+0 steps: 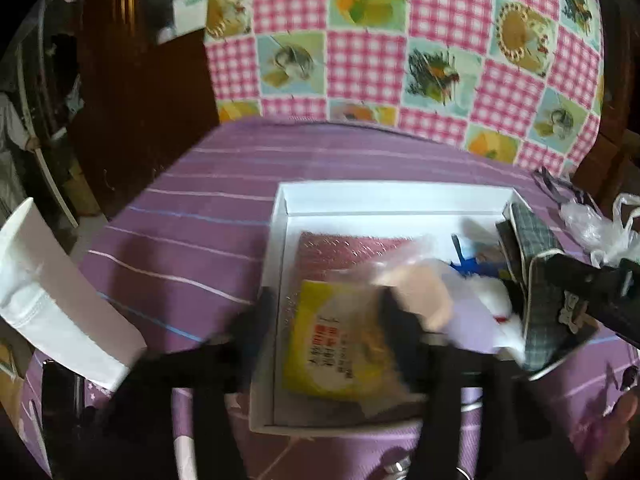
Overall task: Organize soft objects
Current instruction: 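Carry the sponge puff into the box with the left tool while the right tool lowers the pouch in, then open both tools to release the pouch and sponge puff in the box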
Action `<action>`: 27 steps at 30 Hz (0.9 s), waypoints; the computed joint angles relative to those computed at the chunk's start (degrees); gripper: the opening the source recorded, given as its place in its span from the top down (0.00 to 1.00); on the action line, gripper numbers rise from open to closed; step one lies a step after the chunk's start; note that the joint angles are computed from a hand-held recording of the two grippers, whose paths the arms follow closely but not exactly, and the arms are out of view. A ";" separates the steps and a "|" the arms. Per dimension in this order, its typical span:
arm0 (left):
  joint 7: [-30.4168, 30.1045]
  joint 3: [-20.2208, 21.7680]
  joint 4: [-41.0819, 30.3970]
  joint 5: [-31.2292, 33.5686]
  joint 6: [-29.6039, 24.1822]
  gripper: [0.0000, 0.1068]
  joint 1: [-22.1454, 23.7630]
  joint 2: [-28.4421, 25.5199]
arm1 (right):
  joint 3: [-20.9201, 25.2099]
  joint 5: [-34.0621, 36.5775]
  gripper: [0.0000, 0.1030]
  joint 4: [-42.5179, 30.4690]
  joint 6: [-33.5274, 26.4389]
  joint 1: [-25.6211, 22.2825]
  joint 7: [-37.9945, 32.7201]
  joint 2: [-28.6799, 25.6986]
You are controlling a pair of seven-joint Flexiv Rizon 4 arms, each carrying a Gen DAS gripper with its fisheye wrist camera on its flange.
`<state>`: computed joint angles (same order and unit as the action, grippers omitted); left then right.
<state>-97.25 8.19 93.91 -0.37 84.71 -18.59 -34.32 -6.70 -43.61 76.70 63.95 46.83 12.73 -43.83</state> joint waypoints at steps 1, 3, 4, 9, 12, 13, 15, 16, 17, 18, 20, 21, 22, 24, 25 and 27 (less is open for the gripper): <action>0.90 -2.13 0.69 -0.71 0.96 0.35 1.62 0.24 | -0.98 -0.82 0.33 0.64 0.17 0.56 1.25 0.40; 4.06 -8.37 2.36 -3.35 2.08 0.33 6.20 0.90 | -1.95 -2.20 0.29 1.16 -0.78 1.25 3.03 0.90; 6.40 -12.75 3.58 -5.22 2.88 0.31 9.36 1.26 | -2.25 -2.98 0.29 1.36 -1.08 1.44 3.76 1.08; 13.02 -18.93 6.21 -8.76 6.50 0.29 12.67 2.08 | -3.33 -7.96 0.28 2.66 -0.94 1.83 7.37 2.10; 15.99 -21.61 7.63 -9.75 8.87 0.29 13.90 2.66 | -2.55 -9.71 0.28 2.38 -1.50 1.45 7.30 2.11; 17.22 -23.63 8.24 -10.01 9.80 0.29 15.22 2.83 | -2.57 -10.53 0.28 2.24 -1.75 1.53 7.21 2.11; 18.94 -26.66 9.35 -10.44 11.27 0.29 17.30 3.17 | -3.03 -12.50 0.28 2.28 -2.71 2.02 7.84 2.33; 19.36 -27.76 9.80 -10.66 11.98 0.29 18.04 3.28 | -3.55 -13.97 0.28 2.58 -3.95 2.61 8.65 2.72; 19.59 -28.97 10.30 -10.83 12.78 0.29 18.87 3.39 | -3.69 -15.13 0.28 2.70 -5.57 3.00 9.28 3.00; 19.74 -30.79 10.91 -10.90 13.70 0.29 20.27 3.45 | -3.42 -15.88 0.28 2.84 -7.12 3.10 9.79 3.30; 20.33 -35.97 11.93 -10.22 14.67 0.29 24.41 3.10 | -3.67 -19.58 0.28 4.42 -5.28 2.54 13.65 4.21; 21.03 -39.56 12.20 -9.55 14.08 0.38 27.32 2.62 | -3.85 -21.76 0.33 5.27 -3.95 2.14 16.06 4.67; 21.80 -42.42 12.40 -9.08 13.17 0.62 29.58 2.19 | -4.32 -24.42 0.51 6.31 -2.65 1.87 19.27 5.27; 22.69 -43.93 12.16 -9.39 11.25 0.90 30.58 1.79 | -3.01 -25.51 0.73 6.64 -1.83 0.48 20.89 5.33; 23.19 -44.12 12.15 -9.67 11.01 0.93 30.58 1.65 | -1.97 -25.16 0.85 6.31 -1.04 -0.52 20.66 4.94; 24.87 -44.94 12.13 -9.82 10.02 0.96 30.91 1.40 | -0.72 -24.57 0.92 5.82 1.91 -2.11 20.02 4.18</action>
<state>-72.38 -36.75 106.05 -10.19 94.73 12.32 -32.92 -7.42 -68.18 82.51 65.86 44.72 32.75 -39.65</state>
